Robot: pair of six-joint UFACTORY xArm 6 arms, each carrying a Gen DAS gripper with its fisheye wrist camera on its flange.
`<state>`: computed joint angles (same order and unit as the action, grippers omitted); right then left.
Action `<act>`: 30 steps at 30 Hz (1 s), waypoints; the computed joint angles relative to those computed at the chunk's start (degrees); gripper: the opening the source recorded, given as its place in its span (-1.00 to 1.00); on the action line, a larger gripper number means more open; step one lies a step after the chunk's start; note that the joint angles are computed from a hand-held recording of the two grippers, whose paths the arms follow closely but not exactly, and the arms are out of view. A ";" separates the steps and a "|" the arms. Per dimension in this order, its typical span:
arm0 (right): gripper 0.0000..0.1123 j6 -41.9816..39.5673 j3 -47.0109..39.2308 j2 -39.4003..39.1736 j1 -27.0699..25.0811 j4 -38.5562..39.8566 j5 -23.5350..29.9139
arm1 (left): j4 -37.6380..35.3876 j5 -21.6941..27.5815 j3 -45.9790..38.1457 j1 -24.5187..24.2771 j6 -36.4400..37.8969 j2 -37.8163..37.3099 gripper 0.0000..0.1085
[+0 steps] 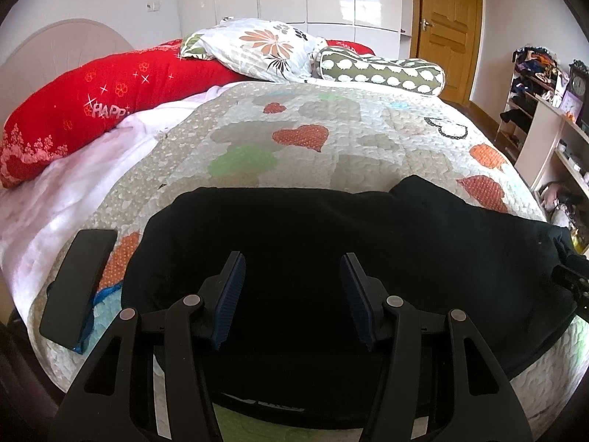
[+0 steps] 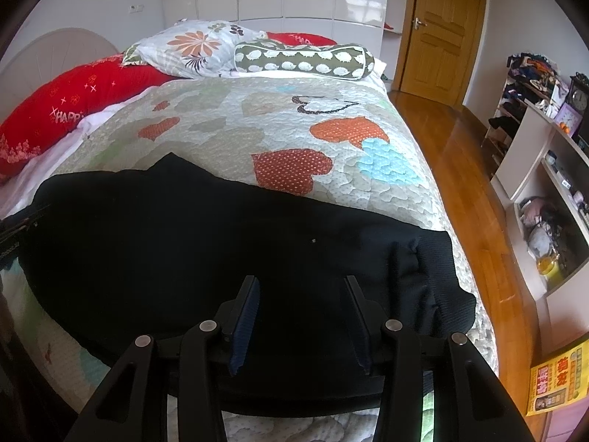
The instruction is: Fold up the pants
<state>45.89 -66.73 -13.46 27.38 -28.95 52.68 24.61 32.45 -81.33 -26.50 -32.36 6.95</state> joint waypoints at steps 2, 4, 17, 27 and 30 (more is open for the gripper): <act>-0.20 0.07 -0.08 0.00 0.11 -0.03 0.14 | 0.08 0.05 -0.02 -0.02 -0.12 0.00 -0.01; -0.20 0.17 -0.11 0.05 0.19 -0.03 0.09 | 0.35 0.14 -0.04 -0.05 -0.50 -0.02 -0.01; -0.20 -0.16 -0.29 0.49 0.39 0.72 0.56 | -1.03 -0.17 1.07 1.21 0.05 -0.70 -0.01; -0.19 -1.73 1.55 0.31 -1.39 3.07 -0.95 | -8.83 -0.02 2.63 6.09 2.50 -0.36 -0.01; -0.19 -2.30 3.06 0.03 -2.99 4.52 -0.58 | -14.34 0.34 2.24 6.99 6.82 0.51 -0.01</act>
